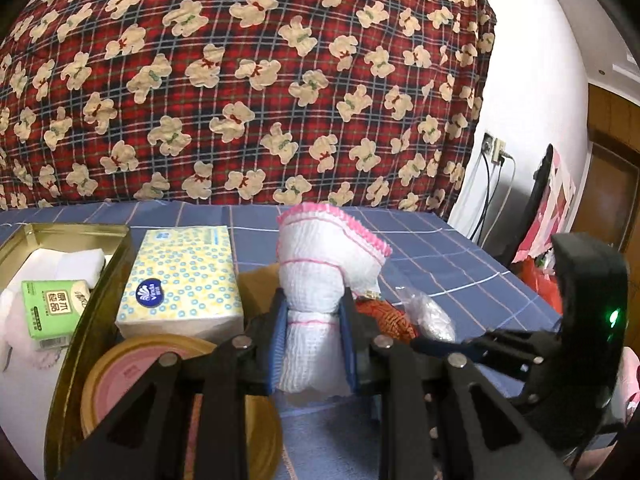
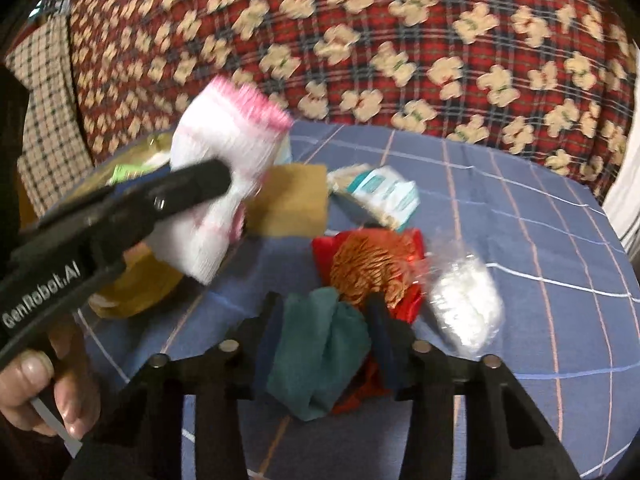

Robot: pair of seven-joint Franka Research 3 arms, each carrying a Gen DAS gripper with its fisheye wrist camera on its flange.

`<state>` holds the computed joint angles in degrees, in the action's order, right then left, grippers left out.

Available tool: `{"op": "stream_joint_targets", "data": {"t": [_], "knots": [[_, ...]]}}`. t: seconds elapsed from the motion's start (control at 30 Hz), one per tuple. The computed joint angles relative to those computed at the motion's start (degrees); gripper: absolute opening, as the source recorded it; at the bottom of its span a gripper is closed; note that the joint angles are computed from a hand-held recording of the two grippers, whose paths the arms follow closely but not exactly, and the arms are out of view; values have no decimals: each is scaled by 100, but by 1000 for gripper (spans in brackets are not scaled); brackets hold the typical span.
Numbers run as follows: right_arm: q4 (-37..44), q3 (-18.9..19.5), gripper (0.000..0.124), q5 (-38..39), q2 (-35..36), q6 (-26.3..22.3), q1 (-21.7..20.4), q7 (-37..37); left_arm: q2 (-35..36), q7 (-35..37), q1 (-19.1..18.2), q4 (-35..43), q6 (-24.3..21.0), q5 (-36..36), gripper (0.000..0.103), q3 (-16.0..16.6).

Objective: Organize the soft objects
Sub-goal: 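Grasp the pink-trimmed white cloth with the left tool while the right tool grasps the teal cloth, then lift the teal cloth with the right tool while the left tool lifts the pink-trimmed cloth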

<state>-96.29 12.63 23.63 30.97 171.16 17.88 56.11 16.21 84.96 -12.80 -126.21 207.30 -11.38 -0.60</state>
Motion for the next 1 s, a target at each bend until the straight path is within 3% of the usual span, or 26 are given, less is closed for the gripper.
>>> {"op": "stream_joint_targets", "data": {"t": [0.07,0.13,0.37,0.43,0.57,0.73,0.83,0.97,1.0], "knots": [[-3,-146,19,-106,-8,-47,124,101,-2,0,-4,-6,23,-18,22,3],[-42,-31,9,-66,-22,6,34,0,-13,-28,17,-22,28,3,22,-12],[-418,784,6,444,-118,992,-602,-486,-17,-27,27,-29,10,21,22,-19],[-484,1405,6,583,-38,1337,-1115,-640,-6,-47,42,-23,13,49,22,-27],[-508,1846,6,484,83,1763,-1493,-414,-7,-78,55,-2,-78,110,22,-33],[-440,1630,6,329,142,2128,-1331,118,4,-97,8,34,-159,148,22,4],[-406,1760,6,179,239,2416,-1458,440,5,-81,-9,38,-161,186,22,17],[-226,1342,6,179,299,2596,-1103,799,12,-127,30,55,-208,300,22,-14],[-101,1063,6,252,321,2533,-861,852,11,-182,83,60,-237,380,22,-42]]}}
